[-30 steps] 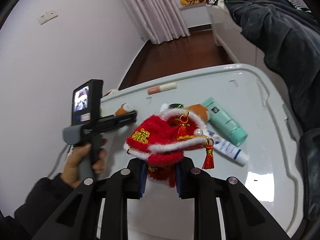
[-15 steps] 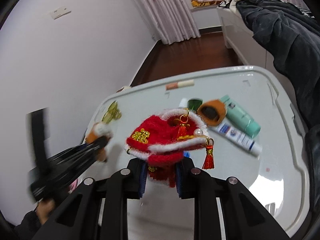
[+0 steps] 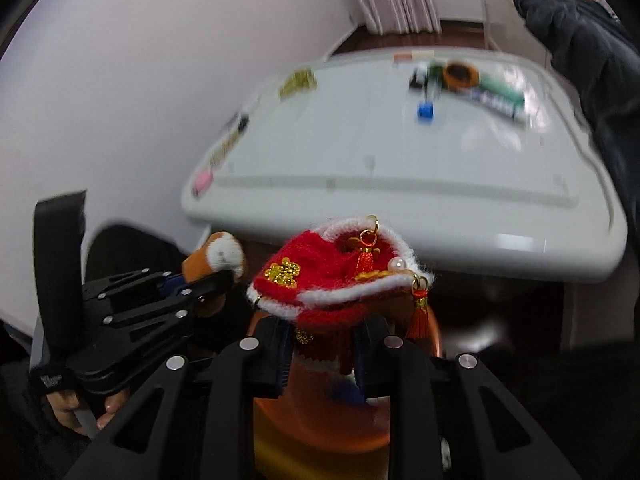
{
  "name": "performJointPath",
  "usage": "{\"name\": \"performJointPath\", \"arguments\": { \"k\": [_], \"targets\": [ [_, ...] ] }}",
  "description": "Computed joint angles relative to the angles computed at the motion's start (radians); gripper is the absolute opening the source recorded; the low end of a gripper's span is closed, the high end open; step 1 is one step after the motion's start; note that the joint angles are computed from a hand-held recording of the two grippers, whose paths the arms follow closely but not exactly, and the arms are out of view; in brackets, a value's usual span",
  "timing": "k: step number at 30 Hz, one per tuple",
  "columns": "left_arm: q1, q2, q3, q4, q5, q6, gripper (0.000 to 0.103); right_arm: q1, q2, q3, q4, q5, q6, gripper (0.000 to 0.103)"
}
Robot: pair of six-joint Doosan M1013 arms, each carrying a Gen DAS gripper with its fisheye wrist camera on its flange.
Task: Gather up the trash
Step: 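Carry the ornament and sock over the orange bucket and release both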
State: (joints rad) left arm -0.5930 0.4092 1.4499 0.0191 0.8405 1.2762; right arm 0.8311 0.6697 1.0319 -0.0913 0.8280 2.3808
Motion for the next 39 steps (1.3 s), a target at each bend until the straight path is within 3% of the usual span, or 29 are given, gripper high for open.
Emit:
{"name": "performJointPath", "arguments": {
  "k": [4, 10, 13, 14, 15, 16, 18, 19, 25, 32, 36, 39],
  "targets": [
    [0.010, 0.023, -0.012, -0.058, 0.057, 0.034, 0.015, 0.005, 0.010, 0.008, 0.029, 0.035, 0.011, 0.024],
    [0.012, 0.037, -0.026, -0.056, 0.081, 0.025, 0.015, -0.006, 0.023, 0.006, 0.088, 0.057, -0.020, 0.028],
    [0.008, 0.039, -0.022, -0.057, 0.097, 0.023, 0.018, -0.010, 0.034, -0.001, 0.108, 0.066, -0.033, 0.039],
    [0.006, 0.040, -0.022, -0.051, 0.104, 0.018, 0.020, -0.010, 0.037, -0.004, 0.102, 0.069, -0.028, 0.047],
    [0.004, 0.045, -0.027, -0.042, 0.117, 0.011, 0.028, -0.009, 0.036, -0.002, 0.096, 0.071, -0.024, 0.054],
    [0.004, 0.046, -0.028, -0.038, 0.123, 0.007, 0.045, -0.007, 0.036, -0.002, 0.089, 0.072, -0.019, 0.054],
    [0.004, 0.047, -0.027, -0.029, 0.127, -0.007, 0.066, -0.005, 0.033, 0.002, 0.075, 0.069, -0.007, 0.058],
    [0.006, 0.046, -0.025, -0.033, 0.123, -0.010, 0.069, -0.005, 0.032, 0.002, 0.070, 0.069, -0.004, 0.058],
    [0.011, 0.045, -0.022, -0.045, 0.133, -0.006, 0.071, -0.003, 0.025, 0.008, 0.050, 0.066, 0.015, 0.058],
    [0.011, 0.032, -0.035, -0.007, 0.080, 0.001, 0.071, -0.020, -0.003, 0.023, -0.019, 0.055, 0.052, 0.059],
    [-0.004, 0.047, -0.097, 0.119, 0.037, -0.039, 0.071, -0.062, 0.024, -0.061, -0.149, 0.129, 0.044, 0.059],
    [-0.002, 0.092, -0.184, 0.120, 0.032, -0.029, 0.073, -0.115, 0.075, -0.163, -0.174, 0.211, -0.013, 0.059]
  ]
}}
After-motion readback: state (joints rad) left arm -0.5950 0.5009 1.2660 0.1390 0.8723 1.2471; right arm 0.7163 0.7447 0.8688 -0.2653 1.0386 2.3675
